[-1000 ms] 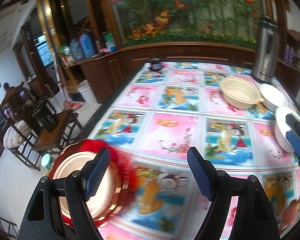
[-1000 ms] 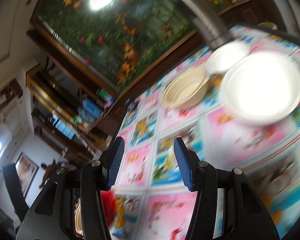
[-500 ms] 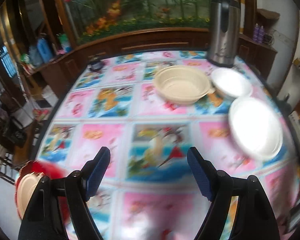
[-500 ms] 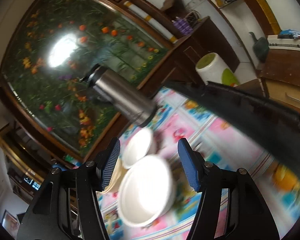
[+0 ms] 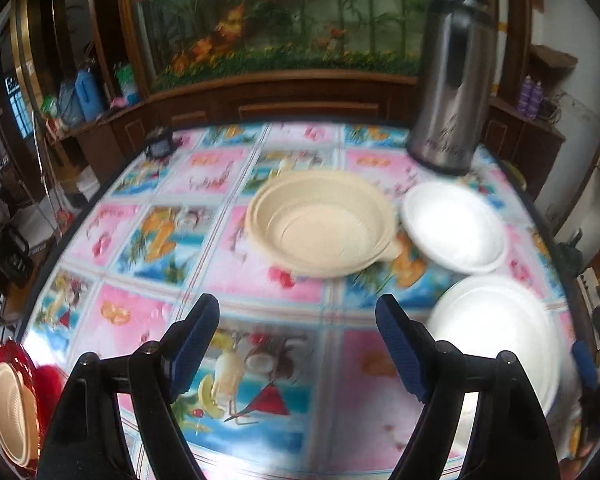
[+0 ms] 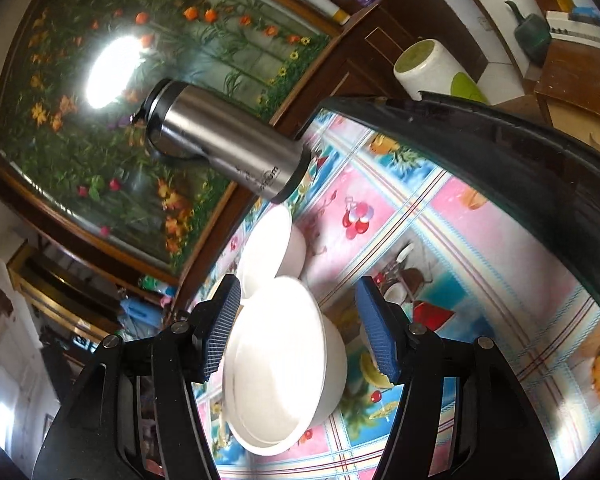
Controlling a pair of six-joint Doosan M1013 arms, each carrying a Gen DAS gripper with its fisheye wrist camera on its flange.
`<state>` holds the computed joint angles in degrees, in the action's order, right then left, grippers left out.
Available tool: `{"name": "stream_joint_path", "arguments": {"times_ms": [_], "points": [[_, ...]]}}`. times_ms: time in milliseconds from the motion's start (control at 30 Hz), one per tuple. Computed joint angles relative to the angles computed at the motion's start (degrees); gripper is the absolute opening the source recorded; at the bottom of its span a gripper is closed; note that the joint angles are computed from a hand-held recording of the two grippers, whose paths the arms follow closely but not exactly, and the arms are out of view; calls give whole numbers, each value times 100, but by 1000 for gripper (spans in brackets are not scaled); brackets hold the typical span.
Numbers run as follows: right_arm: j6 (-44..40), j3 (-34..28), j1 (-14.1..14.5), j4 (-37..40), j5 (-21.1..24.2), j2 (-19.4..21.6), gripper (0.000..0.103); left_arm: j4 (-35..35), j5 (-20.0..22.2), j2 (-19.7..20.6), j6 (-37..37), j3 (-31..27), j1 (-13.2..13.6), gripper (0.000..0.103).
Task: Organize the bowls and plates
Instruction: 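Move both grippers over the table toward the white foam plate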
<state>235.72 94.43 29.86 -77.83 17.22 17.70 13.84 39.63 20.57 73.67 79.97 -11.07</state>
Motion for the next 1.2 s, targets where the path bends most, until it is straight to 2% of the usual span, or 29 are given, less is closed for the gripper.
{"name": "stream_joint_path", "arguments": {"times_ms": [67,100,167,300,367,467,633,800,1133,1200], "points": [[-1019,-147,5,836,37,75,60,-694,320,119,570,-176,114,81],[-1339,-197,15,1097,83,99,60,-1143,451,166,872,-242,194,81],[-1896,-286,33,1553,130,141,60,-1541,600,220,1137,-306,272,81],[-2218,-341,68,1782,204,156,60,-2141,570,217,1579,-260,348,81],[-2313,-319,57,1910,147,146,60,-2115,471,210,1536,-222,335,81],[-2677,-365,44,2348,250,172,60,-2714,511,265,1896,-227,410,81],[-2814,-364,30,2551,229,184,60,-3000,673,349,2146,-280,415,81],[-3172,-438,50,2800,295,223,60,-3396,662,332,2448,-232,438,81],[-3544,-564,115,2933,612,264,60,-2774,312,213,2250,-60,298,81],[-3691,-613,133,3019,726,287,60,-2734,421,248,2258,-108,292,81]]}}
